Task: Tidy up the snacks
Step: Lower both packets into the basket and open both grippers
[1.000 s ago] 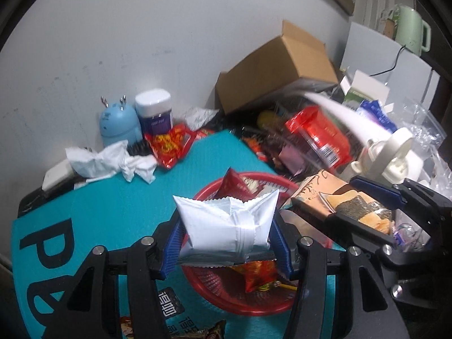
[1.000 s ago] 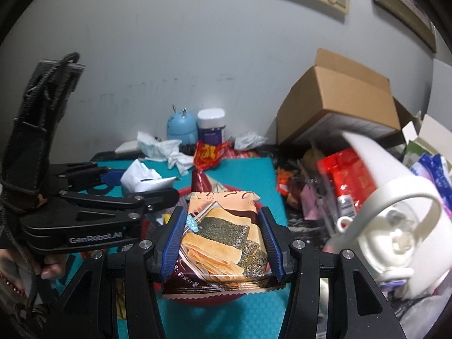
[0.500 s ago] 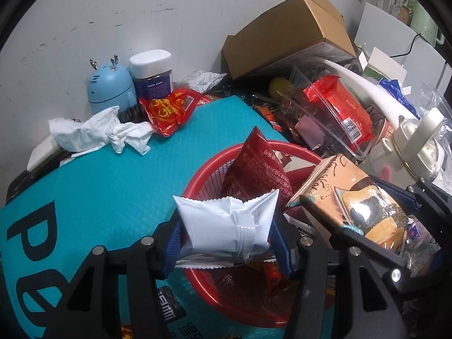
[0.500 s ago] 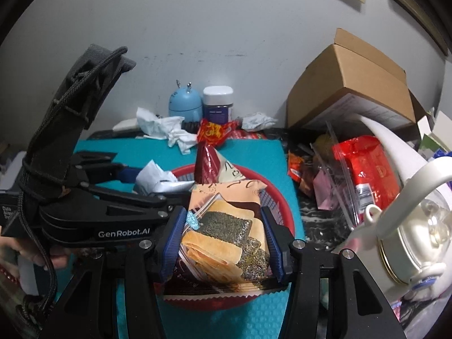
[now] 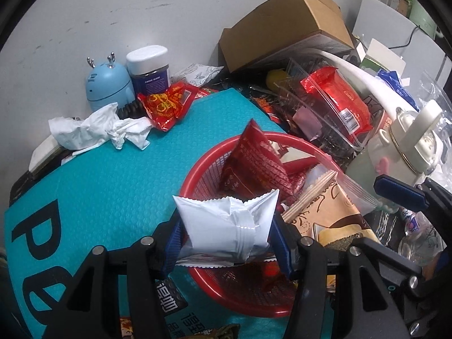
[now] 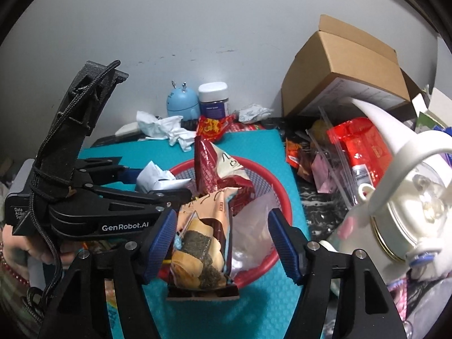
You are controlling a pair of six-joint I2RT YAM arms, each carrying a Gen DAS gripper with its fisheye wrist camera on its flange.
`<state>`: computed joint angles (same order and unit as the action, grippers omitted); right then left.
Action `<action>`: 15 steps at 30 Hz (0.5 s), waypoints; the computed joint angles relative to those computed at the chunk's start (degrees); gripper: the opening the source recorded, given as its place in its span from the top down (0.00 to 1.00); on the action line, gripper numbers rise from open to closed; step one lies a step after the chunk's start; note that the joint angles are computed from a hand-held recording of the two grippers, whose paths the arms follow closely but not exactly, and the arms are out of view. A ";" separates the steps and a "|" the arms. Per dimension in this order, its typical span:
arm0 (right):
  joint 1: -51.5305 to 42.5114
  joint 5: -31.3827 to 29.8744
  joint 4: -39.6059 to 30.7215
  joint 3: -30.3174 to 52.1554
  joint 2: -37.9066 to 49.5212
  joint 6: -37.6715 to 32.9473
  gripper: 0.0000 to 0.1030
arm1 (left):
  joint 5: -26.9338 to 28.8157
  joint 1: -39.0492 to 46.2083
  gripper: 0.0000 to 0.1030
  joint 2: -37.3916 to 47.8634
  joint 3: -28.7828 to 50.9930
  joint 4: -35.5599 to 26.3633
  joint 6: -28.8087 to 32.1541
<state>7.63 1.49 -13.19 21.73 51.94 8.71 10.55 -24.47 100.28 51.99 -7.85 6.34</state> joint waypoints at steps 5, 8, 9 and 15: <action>3.40 4.85 -1.50 0.01 0.46 -0.08 0.67 | 1.08 -0.31 0.47 -0.82 -0.71 0.44 0.47; 4.71 7.02 -0.81 -0.42 0.98 0.20 0.71 | 1.14 -0.36 0.47 -0.26 -0.62 0.71 0.53; 5.19 7.82 -0.58 -0.46 1.34 0.36 0.72 | 1.43 -0.23 0.47 -0.03 -0.51 0.73 0.49; 9.84 16.06 3.01 -0.60 5.54 -0.02 0.73 | 0.84 0.08 0.46 1.63 0.51 0.18 1.51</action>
<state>17.47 17.55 -10.18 21.13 57.47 8.70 11.39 -24.38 101.91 52.50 -7.68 7.85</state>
